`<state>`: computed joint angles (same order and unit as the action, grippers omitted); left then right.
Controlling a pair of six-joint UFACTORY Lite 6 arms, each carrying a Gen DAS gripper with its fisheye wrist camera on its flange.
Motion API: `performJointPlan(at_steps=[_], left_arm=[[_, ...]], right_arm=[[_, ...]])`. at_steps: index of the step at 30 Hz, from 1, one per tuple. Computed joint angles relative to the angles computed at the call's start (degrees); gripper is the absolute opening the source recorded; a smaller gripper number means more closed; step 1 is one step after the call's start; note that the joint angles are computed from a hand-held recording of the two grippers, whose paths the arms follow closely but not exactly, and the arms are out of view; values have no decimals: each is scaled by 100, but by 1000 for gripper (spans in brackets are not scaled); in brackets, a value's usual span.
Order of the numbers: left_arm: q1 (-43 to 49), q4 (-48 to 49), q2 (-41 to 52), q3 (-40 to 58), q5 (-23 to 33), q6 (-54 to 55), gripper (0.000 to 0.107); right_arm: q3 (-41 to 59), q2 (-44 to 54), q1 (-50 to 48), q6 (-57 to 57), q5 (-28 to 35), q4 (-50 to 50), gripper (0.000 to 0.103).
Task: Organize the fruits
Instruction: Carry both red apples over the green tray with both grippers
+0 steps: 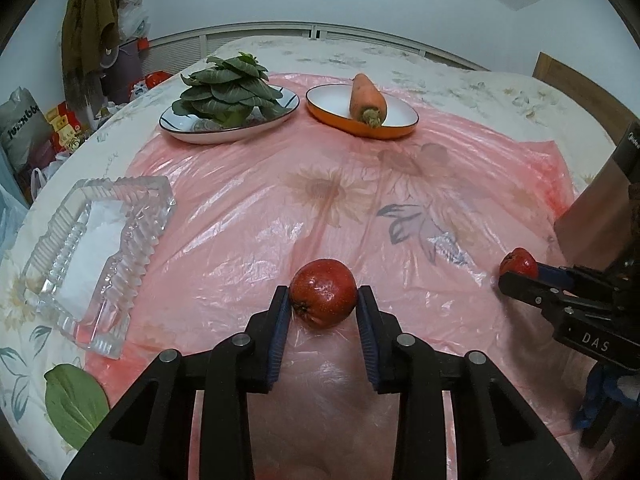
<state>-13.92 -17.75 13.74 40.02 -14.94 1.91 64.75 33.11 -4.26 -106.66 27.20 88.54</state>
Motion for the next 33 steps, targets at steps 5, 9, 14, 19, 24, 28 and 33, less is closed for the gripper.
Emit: performJointPlan(at_steps=[5,9,14,19,24,28,33], left_arm=[[99,531,-153,-81,30,-556,29],[20,173,-302,-158,59,-208,29],[-90,-429,-563,-259,136,326,29],[-267,-1777,-815,-338,202,1608,28],[-508,-3105,-1203,-564,214,2849,29],[-876,-4374,-1580,-813,169,3928,29],[-1402,-5957,-1989,-997,8,5266,28]], right_arm=[[49,-67,-146,257,226,-221,51],[-110,-312,-193,241,273,-265,51],[-349,-604,-279,237,297,-301,51],[-641,-944,-384,270,266,-429,51],[-1027,-1398,-483,277,243,-549,51],[-1429,-1786,-570,210,239,-576,51],[-1978,-2316,-743,223,293,-723,51]])
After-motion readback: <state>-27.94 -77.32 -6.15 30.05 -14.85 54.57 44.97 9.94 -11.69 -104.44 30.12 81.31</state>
